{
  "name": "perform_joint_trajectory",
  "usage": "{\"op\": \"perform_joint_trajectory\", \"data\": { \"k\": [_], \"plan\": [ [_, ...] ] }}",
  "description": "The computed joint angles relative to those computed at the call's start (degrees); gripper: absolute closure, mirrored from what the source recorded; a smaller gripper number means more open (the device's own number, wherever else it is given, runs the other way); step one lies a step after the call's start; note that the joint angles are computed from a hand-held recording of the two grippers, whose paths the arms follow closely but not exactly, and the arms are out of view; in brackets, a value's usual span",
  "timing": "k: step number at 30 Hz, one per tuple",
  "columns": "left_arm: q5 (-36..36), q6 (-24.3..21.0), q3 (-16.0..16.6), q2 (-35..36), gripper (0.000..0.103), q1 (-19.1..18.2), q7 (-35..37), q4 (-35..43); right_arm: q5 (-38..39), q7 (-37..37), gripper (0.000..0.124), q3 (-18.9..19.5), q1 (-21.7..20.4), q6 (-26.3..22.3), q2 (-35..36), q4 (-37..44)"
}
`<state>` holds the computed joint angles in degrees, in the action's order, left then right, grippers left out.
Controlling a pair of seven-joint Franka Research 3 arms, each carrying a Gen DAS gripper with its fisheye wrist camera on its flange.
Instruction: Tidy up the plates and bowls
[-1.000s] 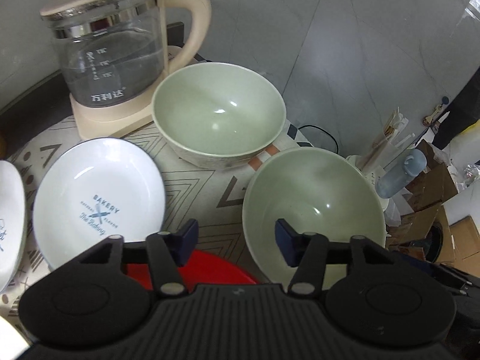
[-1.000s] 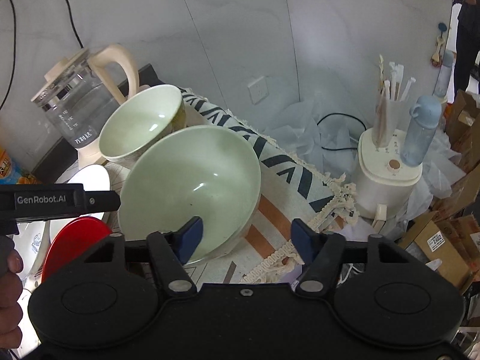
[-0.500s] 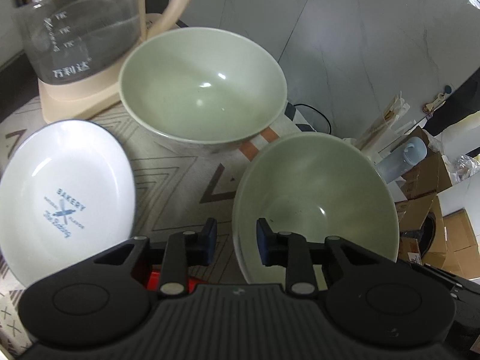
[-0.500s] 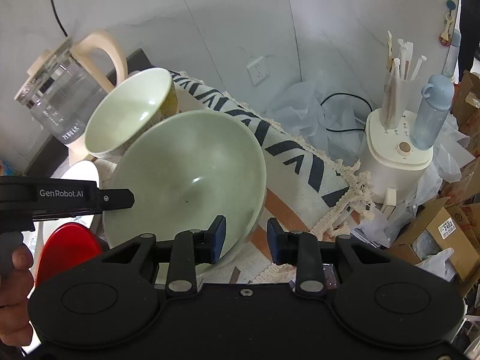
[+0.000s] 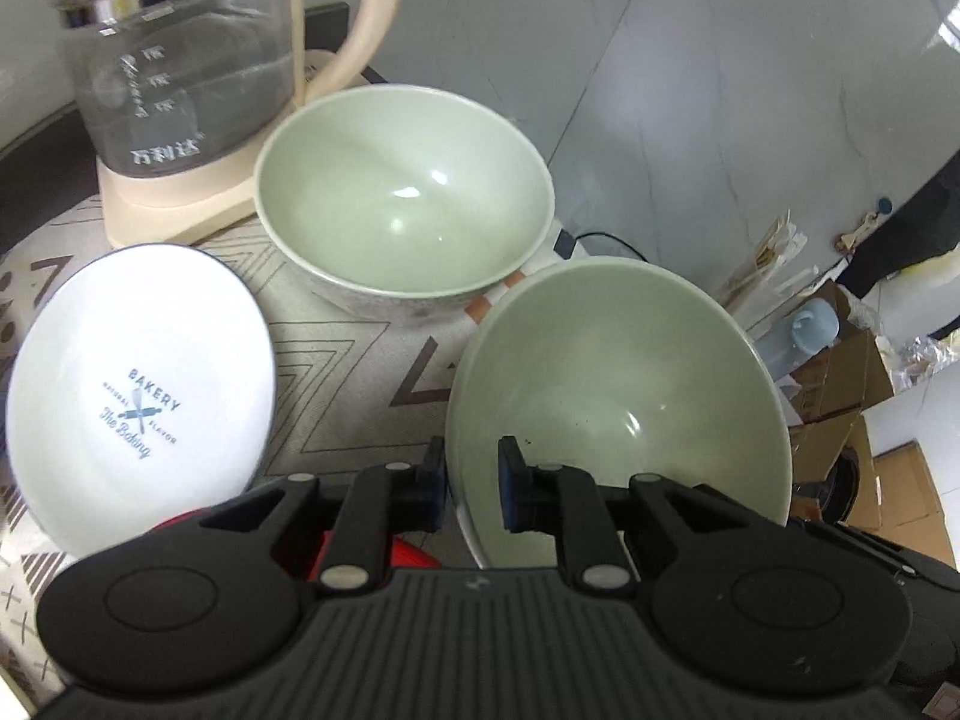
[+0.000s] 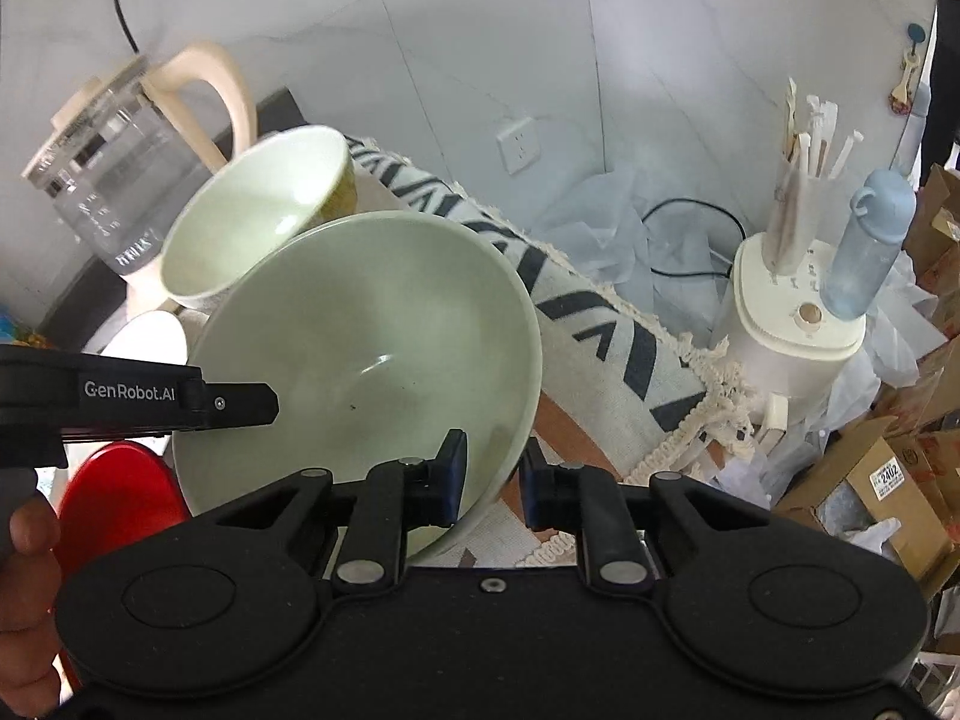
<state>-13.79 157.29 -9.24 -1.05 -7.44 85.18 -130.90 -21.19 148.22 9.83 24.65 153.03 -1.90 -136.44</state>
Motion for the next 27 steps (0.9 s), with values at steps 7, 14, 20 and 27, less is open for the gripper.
{"op": "perform_joint_trajectory", "data": {
  "k": [7,14,20,27],
  "plan": [
    [4.58,3.43,0.36,-5.33,0.088,-0.79,-6.62,-3.98,0.35,-2.28,0.105,0.37,-0.62,1.07,-2.89,-0.05],
    [8.95,5.02,1.2,-10.29,0.093,-1.39,-14.51,-7.96,-0.2,-3.84,0.105,1.82,-1.85,2.9,-5.12,-0.76],
    [13.57,5.6,1.49,-14.78,0.093,-0.74,-20.08,-11.52,0.58,-4.73,0.105,3.1,-2.31,4.88,-6.82,-1.58],
    [17.29,4.98,2.09,-19.96,0.092,-0.2,-25.26,-15.34,2.68,-8.51,0.105,4.07,-1.92,6.98,-6.89,-1.08]
  ]
}}
